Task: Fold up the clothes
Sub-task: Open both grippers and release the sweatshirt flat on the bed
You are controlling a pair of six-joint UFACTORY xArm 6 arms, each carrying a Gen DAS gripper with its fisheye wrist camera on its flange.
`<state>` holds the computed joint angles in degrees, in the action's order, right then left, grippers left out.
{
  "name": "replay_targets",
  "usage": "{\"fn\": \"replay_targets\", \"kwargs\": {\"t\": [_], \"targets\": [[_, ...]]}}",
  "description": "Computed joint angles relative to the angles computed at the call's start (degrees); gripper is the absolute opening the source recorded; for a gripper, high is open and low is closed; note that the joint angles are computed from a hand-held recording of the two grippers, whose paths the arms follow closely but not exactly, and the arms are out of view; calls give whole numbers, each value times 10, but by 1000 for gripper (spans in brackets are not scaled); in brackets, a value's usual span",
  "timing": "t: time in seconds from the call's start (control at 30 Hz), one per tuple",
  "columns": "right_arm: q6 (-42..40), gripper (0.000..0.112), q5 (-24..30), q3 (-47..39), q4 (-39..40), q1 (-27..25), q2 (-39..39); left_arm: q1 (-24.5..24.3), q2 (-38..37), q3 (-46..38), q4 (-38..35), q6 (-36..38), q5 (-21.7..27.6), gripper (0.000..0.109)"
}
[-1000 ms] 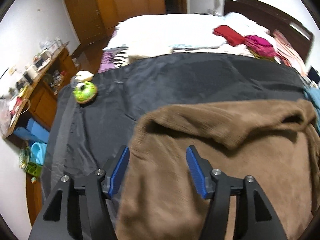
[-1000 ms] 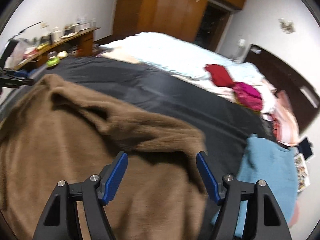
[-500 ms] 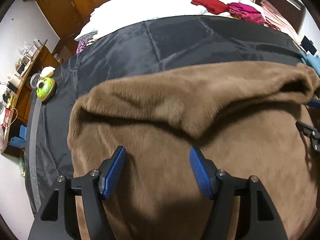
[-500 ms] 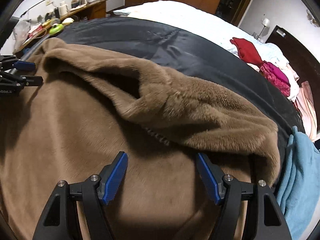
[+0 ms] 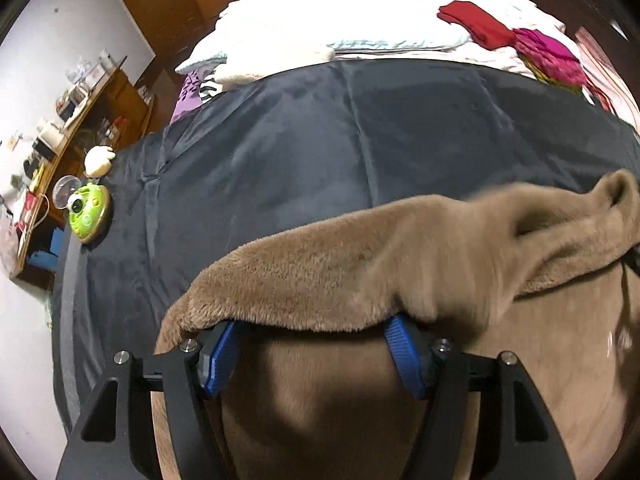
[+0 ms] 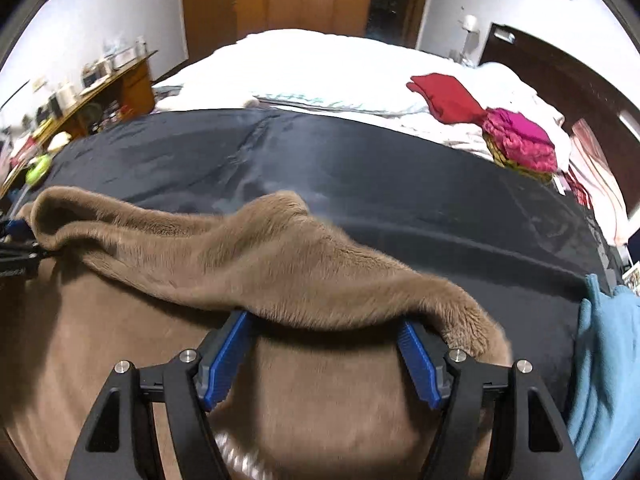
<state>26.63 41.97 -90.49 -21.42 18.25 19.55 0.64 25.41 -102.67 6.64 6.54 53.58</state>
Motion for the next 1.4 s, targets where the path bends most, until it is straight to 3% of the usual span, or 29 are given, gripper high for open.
{"fn": "replay_targets", "kwargs": {"t": [0.23, 0.43, 0.6, 0.83, 1.2, 1.3, 1.4], "targets": [[44, 73, -11, -37, -22, 3, 41, -7, 70, -99, 1, -25, 20, 71], [45, 77, -54, -18, -31, 2, 42, -4, 66, -79, -9, -11, -8, 73], [29, 77, -51, -22, -17, 2, 43, 1, 49, -66, -19, 5, 12, 73], [-7, 78, -56, 61, 13, 14, -55, 19, -95, 112, -37, 67, -52, 73], [-126, 78, -47, 292, 185, 77, -266, 107, -365, 383, -157, 225, -79, 79], [-135, 78, -59, 345, 207, 85, -311, 134, -426, 441, -186, 271, -68, 79], [-94, 78, -72, 378, 179, 110, -333, 152, -468, 488, -199, 299, -60, 79]]}}
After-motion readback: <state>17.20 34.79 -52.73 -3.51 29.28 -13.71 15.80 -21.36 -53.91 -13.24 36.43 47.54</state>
